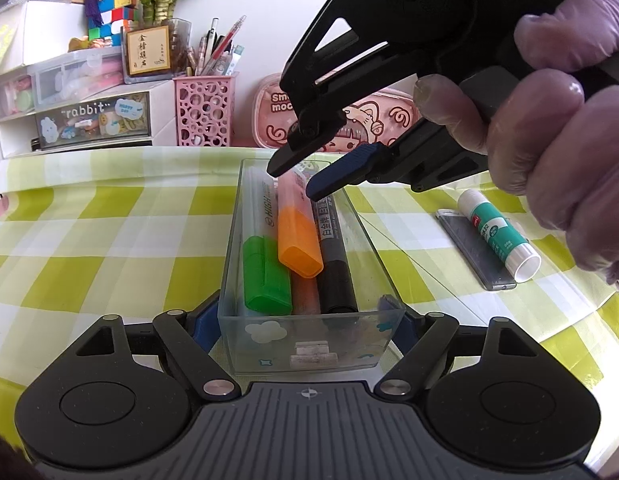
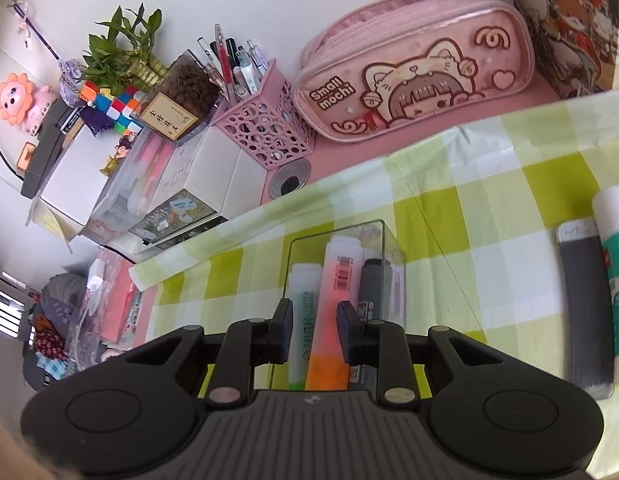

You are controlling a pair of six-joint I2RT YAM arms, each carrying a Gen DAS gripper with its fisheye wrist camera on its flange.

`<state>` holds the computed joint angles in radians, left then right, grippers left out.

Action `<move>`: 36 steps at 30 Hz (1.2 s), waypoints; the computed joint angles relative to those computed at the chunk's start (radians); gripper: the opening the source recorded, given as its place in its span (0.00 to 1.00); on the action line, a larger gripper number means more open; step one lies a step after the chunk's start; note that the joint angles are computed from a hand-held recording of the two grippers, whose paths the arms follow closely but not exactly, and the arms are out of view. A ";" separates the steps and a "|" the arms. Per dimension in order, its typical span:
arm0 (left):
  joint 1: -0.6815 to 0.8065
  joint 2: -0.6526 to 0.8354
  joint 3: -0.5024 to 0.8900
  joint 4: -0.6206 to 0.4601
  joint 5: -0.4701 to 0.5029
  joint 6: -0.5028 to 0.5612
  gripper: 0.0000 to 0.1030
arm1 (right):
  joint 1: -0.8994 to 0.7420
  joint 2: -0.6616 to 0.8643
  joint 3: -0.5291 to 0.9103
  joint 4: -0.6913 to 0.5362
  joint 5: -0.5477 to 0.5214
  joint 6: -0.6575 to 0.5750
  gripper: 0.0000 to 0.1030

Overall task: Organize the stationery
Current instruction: 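Carry the orange highlighter into the clear tray and open the right gripper, then move the right gripper to the white glue stick and grasp it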

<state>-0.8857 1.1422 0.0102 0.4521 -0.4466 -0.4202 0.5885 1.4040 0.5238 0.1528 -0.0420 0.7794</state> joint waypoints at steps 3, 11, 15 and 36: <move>-0.002 0.004 0.001 0.001 -0.002 -0.001 0.76 | 0.012 0.014 0.013 -0.026 0.016 -0.020 0.49; -0.001 0.003 0.001 0.002 -0.001 0.000 0.76 | 0.017 -0.018 -0.013 -0.024 -0.001 -0.036 0.48; 0.000 -0.002 -0.001 -0.001 0.000 0.000 0.76 | 0.042 -0.030 -0.002 -0.044 0.004 -0.069 0.48; 0.004 -0.006 -0.001 -0.002 0.004 0.002 0.76 | 0.053 -0.389 -0.190 -0.118 0.059 -0.107 0.54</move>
<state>-0.8818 1.1365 0.0091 0.4500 -0.4428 -0.4184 0.6419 1.0146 0.3334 0.0352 0.0168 0.6729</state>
